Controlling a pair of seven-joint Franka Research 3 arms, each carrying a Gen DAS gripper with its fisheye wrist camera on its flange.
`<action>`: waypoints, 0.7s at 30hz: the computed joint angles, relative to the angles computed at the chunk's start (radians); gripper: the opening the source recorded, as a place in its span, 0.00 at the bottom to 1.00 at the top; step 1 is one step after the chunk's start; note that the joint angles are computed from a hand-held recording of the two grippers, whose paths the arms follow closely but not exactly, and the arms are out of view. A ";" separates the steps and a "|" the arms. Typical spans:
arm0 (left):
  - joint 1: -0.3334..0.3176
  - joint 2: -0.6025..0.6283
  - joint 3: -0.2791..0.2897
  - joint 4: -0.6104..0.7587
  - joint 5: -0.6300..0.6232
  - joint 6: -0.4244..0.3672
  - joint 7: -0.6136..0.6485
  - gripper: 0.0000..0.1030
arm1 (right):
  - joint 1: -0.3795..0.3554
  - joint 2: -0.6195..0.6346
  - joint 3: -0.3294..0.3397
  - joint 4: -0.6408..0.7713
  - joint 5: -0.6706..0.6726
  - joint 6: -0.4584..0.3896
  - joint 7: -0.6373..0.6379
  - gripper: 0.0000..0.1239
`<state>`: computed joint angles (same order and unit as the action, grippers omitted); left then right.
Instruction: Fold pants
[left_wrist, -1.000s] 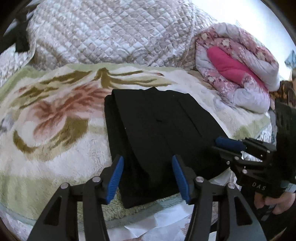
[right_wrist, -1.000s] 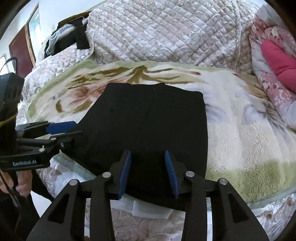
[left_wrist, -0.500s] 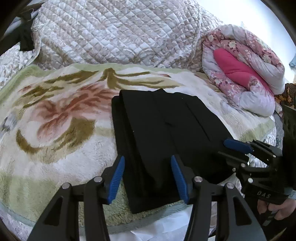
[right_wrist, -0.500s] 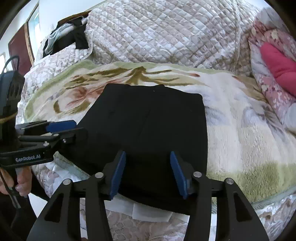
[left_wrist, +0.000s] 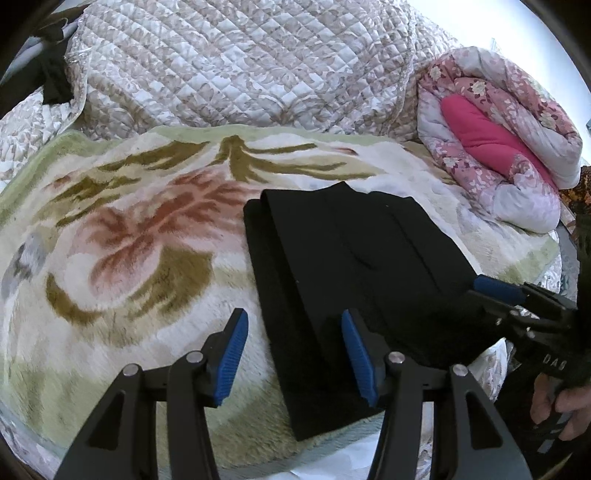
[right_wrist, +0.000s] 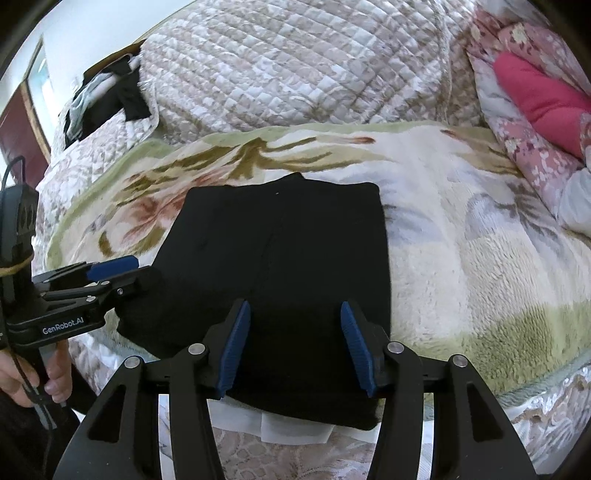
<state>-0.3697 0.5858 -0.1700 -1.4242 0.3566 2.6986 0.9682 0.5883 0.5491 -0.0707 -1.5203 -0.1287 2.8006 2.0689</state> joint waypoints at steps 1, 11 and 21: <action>0.004 0.006 -0.004 0.013 -0.004 -0.013 0.011 0.55 | -0.005 0.002 0.004 0.011 0.007 -0.018 -0.003 0.42; 0.080 0.103 -0.094 0.193 -0.156 -0.091 0.213 0.54 | -0.100 0.035 0.065 0.108 0.137 -0.100 0.006 0.42; 0.138 0.081 -0.183 0.083 -0.390 -0.019 0.333 0.53 | -0.119 0.034 0.086 0.061 0.216 -0.039 -0.026 0.42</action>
